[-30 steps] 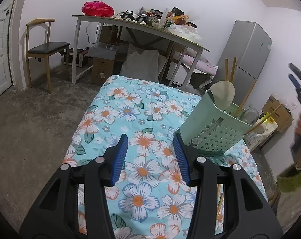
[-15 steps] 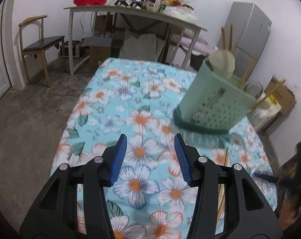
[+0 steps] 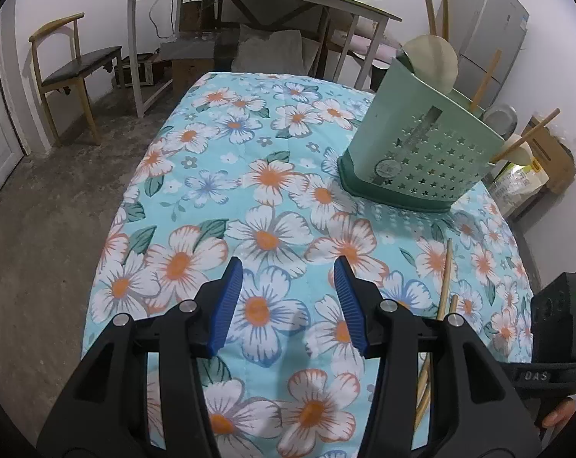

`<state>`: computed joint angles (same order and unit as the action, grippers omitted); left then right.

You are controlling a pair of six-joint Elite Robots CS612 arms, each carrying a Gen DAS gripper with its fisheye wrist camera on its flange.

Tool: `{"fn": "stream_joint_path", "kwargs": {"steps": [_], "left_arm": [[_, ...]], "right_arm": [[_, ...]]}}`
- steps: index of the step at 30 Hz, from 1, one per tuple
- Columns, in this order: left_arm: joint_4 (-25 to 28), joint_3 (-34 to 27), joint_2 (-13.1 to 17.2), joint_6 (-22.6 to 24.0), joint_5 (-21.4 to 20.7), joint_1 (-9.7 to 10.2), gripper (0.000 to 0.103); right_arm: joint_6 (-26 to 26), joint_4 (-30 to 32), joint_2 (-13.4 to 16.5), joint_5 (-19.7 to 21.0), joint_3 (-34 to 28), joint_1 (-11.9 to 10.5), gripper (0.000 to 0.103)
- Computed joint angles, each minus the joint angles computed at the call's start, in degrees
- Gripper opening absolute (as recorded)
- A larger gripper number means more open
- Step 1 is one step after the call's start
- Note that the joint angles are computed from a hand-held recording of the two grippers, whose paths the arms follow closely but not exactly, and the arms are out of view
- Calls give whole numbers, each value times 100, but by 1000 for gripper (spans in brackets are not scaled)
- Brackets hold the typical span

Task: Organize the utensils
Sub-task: 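Close the right tool on a bamboo chopstick while the left tool closes on another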

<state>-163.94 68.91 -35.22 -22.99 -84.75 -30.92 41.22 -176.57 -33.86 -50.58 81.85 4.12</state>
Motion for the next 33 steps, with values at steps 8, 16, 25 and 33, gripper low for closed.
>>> {"fn": "stream_joint_path", "kwargs": {"steps": [8,16,25,33], "left_arm": [[32,19,-16,58,-98,-37,47],[60,27,-9,197,-370,-65,47],[716,-288,164,791,-1438,-85,47],[1172,-534,287,1411,-1718,-209,44]], "right_arm": [[130,-210,-9,-117,67,12,11],[184,-279,-76,-382,153,-47,10],[-708,283,-400,-1916,235,-19,12],[-979,415,-437,-2473,251,-19,10]]}}
